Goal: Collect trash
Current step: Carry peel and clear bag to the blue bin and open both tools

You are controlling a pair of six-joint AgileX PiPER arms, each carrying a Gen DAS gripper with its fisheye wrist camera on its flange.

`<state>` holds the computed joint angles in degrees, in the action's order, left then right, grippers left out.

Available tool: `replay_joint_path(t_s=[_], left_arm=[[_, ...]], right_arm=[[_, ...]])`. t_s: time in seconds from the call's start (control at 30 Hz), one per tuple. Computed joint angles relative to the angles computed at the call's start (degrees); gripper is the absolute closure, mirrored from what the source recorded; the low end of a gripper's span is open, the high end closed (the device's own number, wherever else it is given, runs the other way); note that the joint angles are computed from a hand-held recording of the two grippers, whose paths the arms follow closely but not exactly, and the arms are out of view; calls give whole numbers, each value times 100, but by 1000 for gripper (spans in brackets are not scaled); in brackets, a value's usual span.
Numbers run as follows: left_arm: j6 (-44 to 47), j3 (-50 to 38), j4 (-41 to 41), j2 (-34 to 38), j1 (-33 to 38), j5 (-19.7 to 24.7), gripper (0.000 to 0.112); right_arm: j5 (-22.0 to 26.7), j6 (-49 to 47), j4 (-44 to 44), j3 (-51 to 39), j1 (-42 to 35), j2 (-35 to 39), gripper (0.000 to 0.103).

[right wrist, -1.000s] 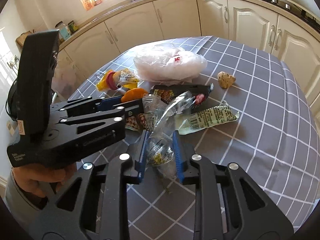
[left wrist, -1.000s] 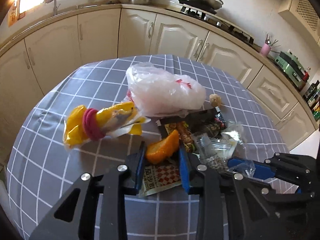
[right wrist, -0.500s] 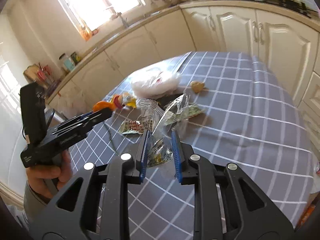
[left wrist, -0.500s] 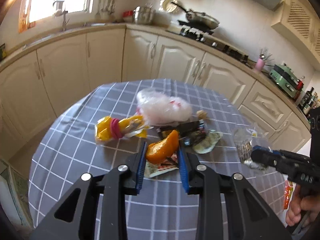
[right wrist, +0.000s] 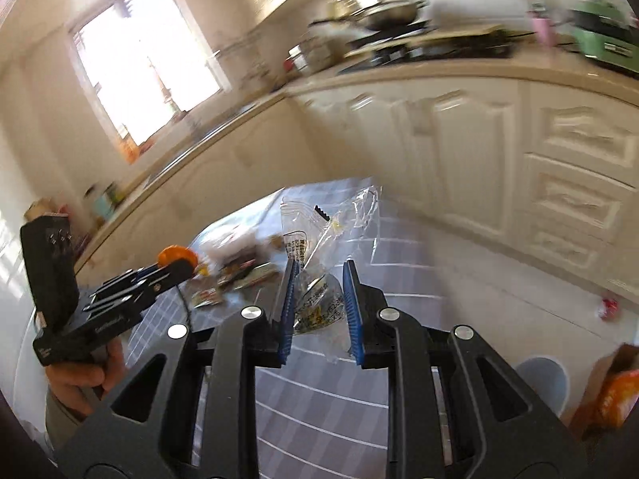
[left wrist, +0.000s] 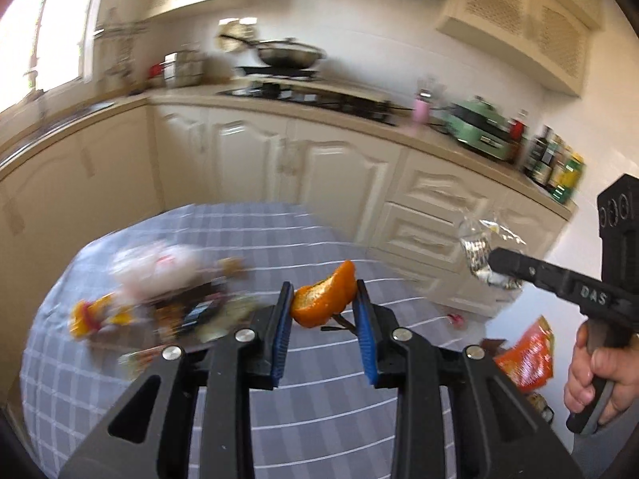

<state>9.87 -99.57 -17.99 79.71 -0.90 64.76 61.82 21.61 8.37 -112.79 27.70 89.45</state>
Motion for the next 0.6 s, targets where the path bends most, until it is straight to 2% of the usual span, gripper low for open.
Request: replay_joint_path(t_s=[0.2,0.27,0.47,0.6], left_arm=[[-842,-618,930,543,-1971,-210,84],[-1065,-955,1210,905,-2609,-209,84],[-1337,-1746,1636,1988,-3853,-180,83],[-1400,-2548,1762,3021,-4344,189,83]], right_arm=[[-7,-581,590,1504,-1799,-1344,81],[82,-1040,1023,2036,-2703,-1744,81],[442,-2249,2055,3066,-4712,-2165,81],[536,-2860,2441,3802,-5517,-2182,80]])
